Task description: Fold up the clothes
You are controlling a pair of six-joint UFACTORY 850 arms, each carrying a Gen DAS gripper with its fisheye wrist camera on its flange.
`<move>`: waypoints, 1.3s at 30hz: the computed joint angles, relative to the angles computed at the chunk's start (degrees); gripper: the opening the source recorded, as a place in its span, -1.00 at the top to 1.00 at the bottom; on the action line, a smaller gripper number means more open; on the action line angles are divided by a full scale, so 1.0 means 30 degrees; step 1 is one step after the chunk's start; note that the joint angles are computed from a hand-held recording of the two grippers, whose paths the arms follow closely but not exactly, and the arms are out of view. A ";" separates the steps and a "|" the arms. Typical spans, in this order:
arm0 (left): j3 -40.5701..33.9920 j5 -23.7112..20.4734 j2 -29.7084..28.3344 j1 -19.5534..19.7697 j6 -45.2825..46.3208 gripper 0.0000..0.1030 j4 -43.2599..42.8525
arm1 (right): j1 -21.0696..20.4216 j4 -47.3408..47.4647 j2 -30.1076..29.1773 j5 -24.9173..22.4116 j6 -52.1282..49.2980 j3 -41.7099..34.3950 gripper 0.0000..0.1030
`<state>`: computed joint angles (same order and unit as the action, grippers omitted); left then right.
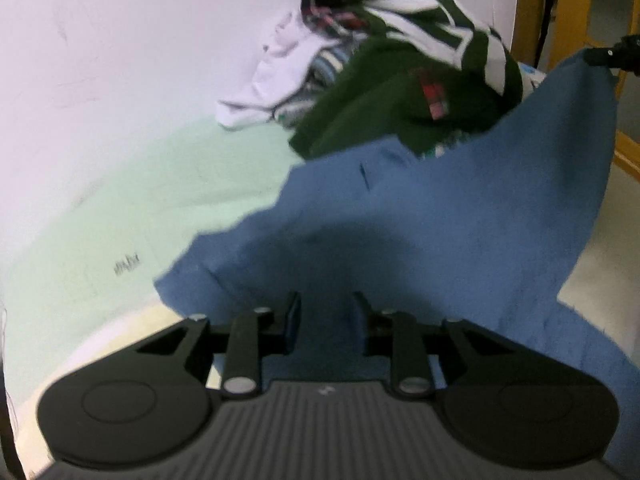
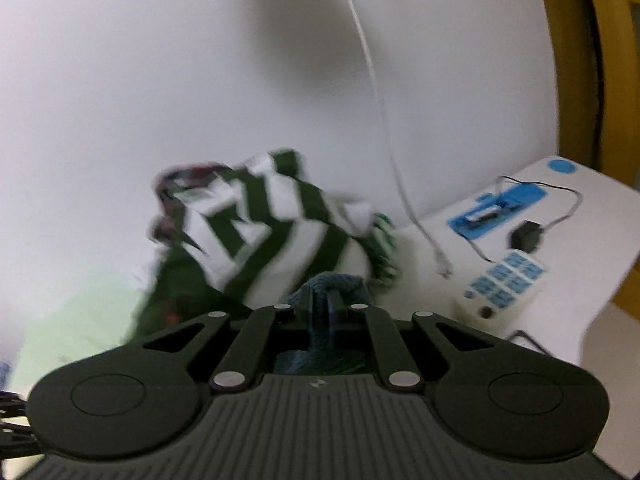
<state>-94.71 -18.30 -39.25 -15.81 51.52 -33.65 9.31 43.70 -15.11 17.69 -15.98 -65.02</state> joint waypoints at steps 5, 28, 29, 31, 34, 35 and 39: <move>-0.1053 0.0829 -0.1239 -0.0396 -0.3941 0.31 0.5049 | 0.0570 -0.9903 0.0609 0.0536 0.9864 -0.0132 0.87; -0.0211 -0.1146 -0.0246 0.1843 0.2316 0.89 -0.5140 | 0.2672 -3.8791 0.0494 1.0946 3.5040 -0.0483 0.86; 0.0053 -0.1249 -0.0017 0.1996 0.2646 0.89 -0.5497 | 0.2706 -3.9528 0.0610 1.0972 3.5605 -0.0258 0.86; 0.0533 -0.1627 0.0429 0.2305 0.2817 0.89 -0.5669 | 0.2766 -4.1004 0.0869 1.0836 3.6726 0.0220 0.86; 0.1251 -0.2435 0.1046 0.2713 0.2947 0.88 -0.5840 | 0.2761 -4.2729 0.1669 1.0368 3.8143 0.1308 0.86; 0.1523 -0.2632 0.1237 0.2720 0.3161 0.87 -0.5956 | 0.2718 -4.3207 0.1770 1.0206 3.8498 0.1509 0.86; 0.2588 -0.3382 0.1972 0.2683 0.3989 0.87 -0.6326 | 0.2590 -4.4412 0.2607 1.0213 3.9623 0.2444 0.86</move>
<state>-86.95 -28.44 -33.33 -7.76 63.49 -52.63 17.08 -89.53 -7.28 48.33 102.89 -57.69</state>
